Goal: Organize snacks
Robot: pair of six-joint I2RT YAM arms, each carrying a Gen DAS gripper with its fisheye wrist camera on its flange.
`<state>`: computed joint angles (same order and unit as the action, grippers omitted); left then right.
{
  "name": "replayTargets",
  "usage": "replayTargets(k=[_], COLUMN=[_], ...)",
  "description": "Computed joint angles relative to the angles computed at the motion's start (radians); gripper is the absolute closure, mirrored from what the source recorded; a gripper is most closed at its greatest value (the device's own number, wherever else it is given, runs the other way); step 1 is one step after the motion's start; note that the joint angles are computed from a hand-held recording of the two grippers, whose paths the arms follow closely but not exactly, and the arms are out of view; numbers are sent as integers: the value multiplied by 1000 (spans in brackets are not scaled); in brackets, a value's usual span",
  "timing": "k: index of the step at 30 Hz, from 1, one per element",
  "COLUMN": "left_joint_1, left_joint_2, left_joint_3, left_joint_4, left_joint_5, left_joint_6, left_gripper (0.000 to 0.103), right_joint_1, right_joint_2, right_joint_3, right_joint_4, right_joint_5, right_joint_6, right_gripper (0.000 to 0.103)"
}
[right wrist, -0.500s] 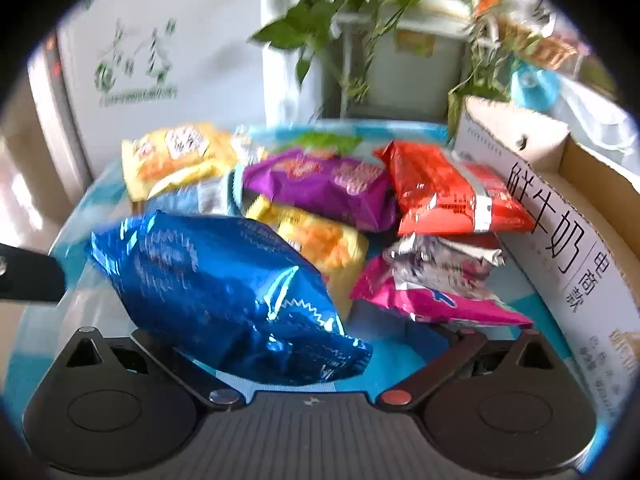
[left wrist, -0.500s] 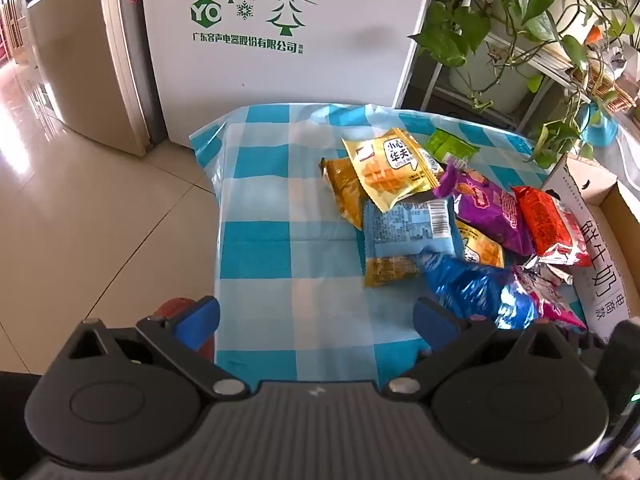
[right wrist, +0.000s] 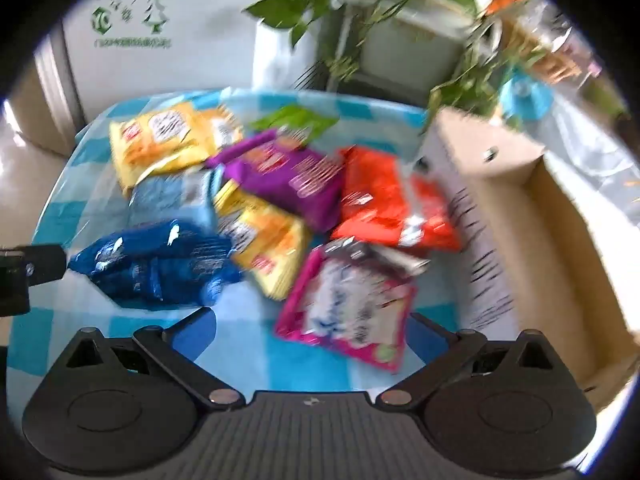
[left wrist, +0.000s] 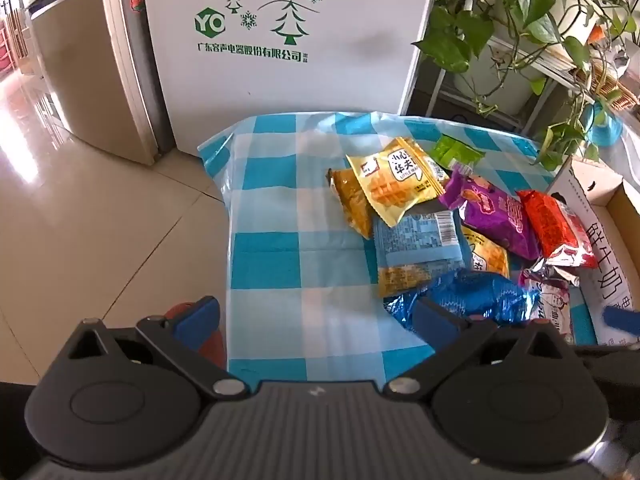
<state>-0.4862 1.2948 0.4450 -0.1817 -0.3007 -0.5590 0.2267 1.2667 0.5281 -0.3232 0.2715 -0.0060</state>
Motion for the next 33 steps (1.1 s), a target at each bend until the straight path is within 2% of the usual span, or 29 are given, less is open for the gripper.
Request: replayTargets(k=[4, 5, 8, 13, 24, 33], left_joint_1=[-18, -23, -41, -47, -79, -94], left_joint_2=[10, 17, 36, 87, 198, 251], left_joint_3=[15, 22, 45, 95, 219, 244], left_joint_4=[-13, -16, -26, -39, -92, -80], left_joint_5=[-16, -16, -22, -20, -72, -87], left_joint_6=[-4, -6, -1, -17, 27, -4], left_gripper=[1, 1, 1, 1, 1, 1], right_joint_1=[-74, -94, -156, -118, -123, -111], right_joint_2=[-26, 10, 31, 44, 97, 132], right_joint_3=[18, 4, 56, 57, 108, 113], right_joint_4=[10, 68, -4, 9, 24, 45], right_joint_5=[-24, -73, -153, -103, -59, -24], right_joint_6=[-57, -48, -66, 38, 99, 116], right_gripper=[0, 0, 0, 0, 0, 0])
